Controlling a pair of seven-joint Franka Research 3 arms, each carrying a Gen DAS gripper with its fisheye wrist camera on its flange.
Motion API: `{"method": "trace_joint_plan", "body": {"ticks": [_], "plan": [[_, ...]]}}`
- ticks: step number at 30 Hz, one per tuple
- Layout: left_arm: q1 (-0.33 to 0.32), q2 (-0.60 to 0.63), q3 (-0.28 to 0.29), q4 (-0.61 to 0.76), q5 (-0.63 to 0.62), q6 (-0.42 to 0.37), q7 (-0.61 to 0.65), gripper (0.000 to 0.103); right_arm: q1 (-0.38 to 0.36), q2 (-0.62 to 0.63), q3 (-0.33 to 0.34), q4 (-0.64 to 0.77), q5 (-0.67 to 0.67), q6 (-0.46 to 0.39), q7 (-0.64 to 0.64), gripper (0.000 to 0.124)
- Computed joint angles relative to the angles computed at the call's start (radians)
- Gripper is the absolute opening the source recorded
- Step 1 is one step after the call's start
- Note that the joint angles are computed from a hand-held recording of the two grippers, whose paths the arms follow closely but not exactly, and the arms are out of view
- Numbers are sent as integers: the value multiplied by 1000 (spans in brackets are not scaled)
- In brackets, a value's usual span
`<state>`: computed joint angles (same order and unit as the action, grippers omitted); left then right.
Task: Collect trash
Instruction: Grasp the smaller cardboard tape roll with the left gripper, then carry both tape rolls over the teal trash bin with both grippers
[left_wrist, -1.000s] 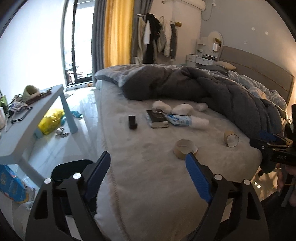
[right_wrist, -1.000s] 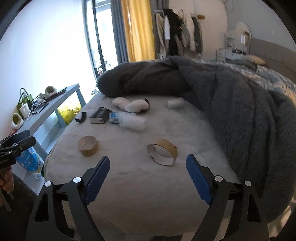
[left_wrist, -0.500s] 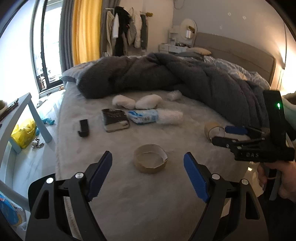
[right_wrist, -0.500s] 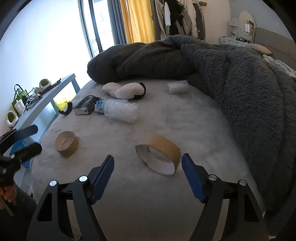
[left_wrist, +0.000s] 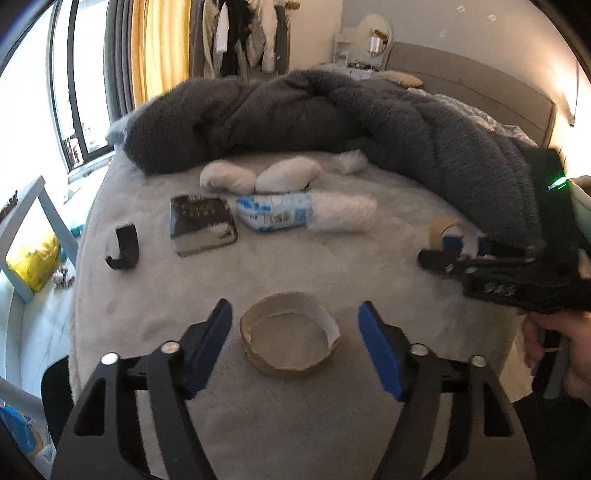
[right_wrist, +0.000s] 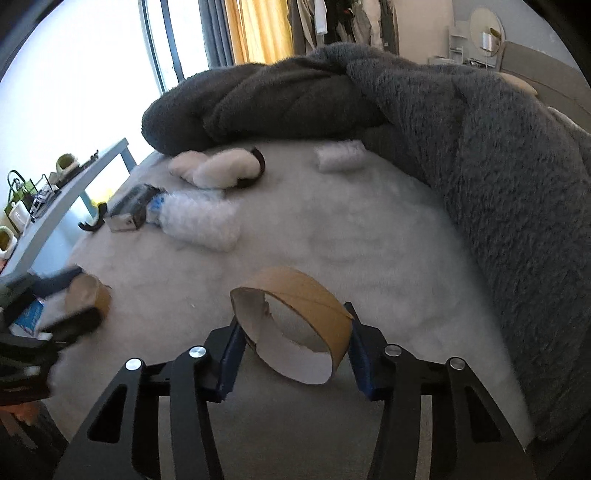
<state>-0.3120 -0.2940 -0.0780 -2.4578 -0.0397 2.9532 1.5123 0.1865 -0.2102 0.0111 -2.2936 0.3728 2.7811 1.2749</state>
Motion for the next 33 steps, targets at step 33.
{"method": "trace_joint_plan", "body": {"ticks": [33], "plan": [[186, -156, 128, -118, 55, 13, -73, 54, 190, 194, 111, 314, 113, -32, -101, 51]]}}
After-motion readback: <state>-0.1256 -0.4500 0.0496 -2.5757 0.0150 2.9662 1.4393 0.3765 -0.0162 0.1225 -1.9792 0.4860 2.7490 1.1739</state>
